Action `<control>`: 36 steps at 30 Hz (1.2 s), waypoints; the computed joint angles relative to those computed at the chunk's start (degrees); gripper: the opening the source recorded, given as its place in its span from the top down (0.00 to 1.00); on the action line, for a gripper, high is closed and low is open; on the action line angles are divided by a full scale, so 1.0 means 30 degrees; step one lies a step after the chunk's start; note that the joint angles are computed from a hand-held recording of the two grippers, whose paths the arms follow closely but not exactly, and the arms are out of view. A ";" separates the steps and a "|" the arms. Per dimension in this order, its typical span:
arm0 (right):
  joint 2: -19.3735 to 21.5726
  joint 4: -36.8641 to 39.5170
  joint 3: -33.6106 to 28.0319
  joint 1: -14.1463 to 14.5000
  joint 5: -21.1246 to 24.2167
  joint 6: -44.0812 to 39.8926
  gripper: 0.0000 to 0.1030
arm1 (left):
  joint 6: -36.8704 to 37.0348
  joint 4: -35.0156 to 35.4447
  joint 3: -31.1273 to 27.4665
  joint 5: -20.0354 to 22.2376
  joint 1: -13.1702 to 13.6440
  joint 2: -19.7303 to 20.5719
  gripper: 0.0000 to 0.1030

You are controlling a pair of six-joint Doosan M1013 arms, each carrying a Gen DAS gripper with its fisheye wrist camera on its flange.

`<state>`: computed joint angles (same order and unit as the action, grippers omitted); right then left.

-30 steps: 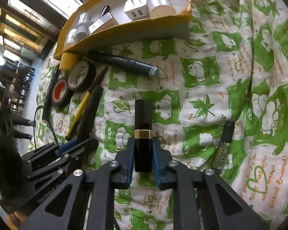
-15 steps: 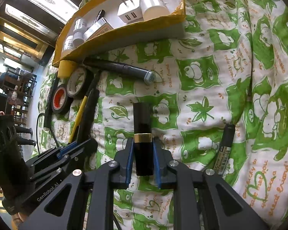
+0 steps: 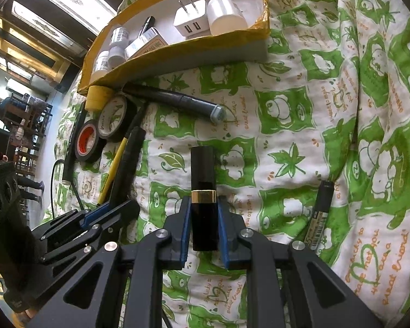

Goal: Organize rigid objects
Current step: 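Lift and carry the pen and the tube toward the tray with both grippers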

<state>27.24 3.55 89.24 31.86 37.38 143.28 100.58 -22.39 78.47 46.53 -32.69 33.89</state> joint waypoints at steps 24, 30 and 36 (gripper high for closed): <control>-0.0498 -0.0406 0.0522 -0.0014 -0.1285 0.0051 0.83 | 0.0707 -0.1054 0.0654 -0.1013 0.0165 -0.0563 0.87; -0.0504 -0.0496 0.0521 0.0004 -0.1294 0.0085 0.83 | 0.1056 -0.1802 0.0812 -0.1267 0.0327 -0.0683 0.87; -0.0503 -0.0579 0.0521 0.0021 -0.1329 0.0137 0.83 | 0.1228 -0.2141 0.0836 -0.1376 0.0380 -0.0730 0.87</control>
